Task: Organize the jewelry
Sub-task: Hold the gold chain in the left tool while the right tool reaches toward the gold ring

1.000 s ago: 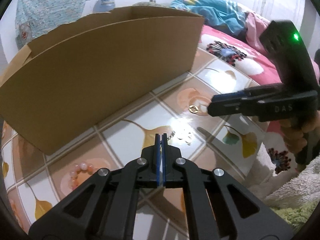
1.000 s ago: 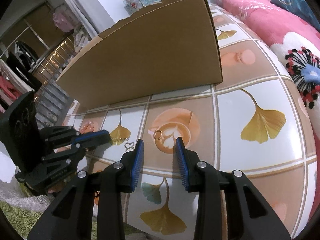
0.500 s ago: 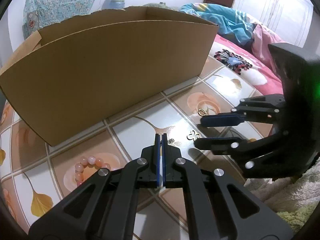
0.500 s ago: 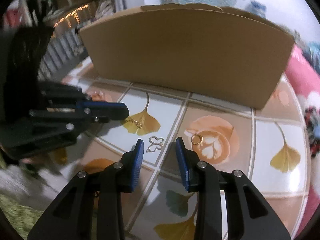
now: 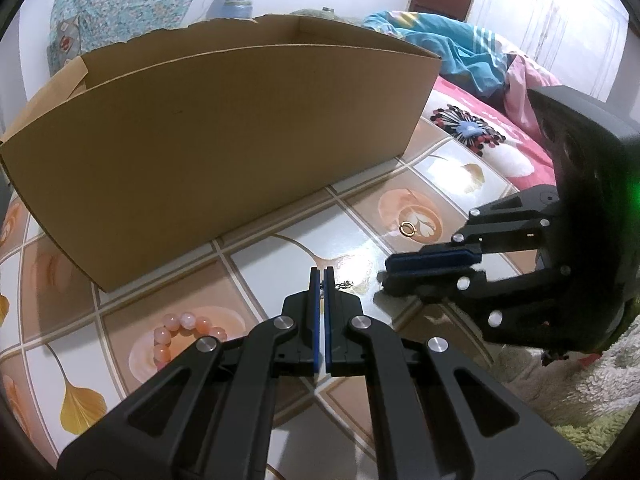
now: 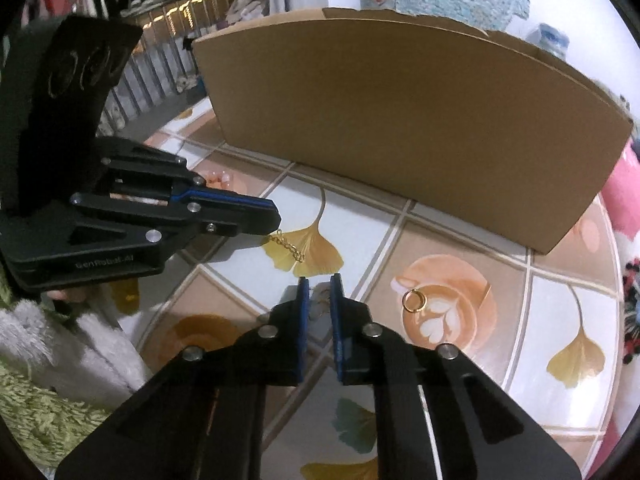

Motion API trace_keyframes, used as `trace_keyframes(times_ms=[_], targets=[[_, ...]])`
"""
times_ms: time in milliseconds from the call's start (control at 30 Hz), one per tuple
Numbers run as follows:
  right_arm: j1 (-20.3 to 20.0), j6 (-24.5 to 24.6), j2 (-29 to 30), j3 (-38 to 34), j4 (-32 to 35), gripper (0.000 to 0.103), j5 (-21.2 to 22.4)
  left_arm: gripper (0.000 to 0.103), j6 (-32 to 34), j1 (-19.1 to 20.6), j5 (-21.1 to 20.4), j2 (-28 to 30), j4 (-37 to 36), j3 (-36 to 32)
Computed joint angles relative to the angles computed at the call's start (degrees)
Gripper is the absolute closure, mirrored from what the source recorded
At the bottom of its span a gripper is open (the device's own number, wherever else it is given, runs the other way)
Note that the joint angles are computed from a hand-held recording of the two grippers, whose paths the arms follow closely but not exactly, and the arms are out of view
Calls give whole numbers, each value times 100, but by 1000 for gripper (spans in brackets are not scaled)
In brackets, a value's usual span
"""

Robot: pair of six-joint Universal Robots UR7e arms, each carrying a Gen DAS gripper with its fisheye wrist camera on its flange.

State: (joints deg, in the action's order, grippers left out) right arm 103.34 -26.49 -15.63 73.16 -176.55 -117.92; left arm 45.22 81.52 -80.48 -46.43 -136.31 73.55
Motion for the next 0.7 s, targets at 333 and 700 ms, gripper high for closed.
trace_keyframes(times_ms=[333,700], targets=[[10,375,-259,430,-378,100,-84,102,-11,13,14,-6,-47,7],[183,251,-50,242,-34,100,-445,102,-38,35,50,19,-24,-29]])
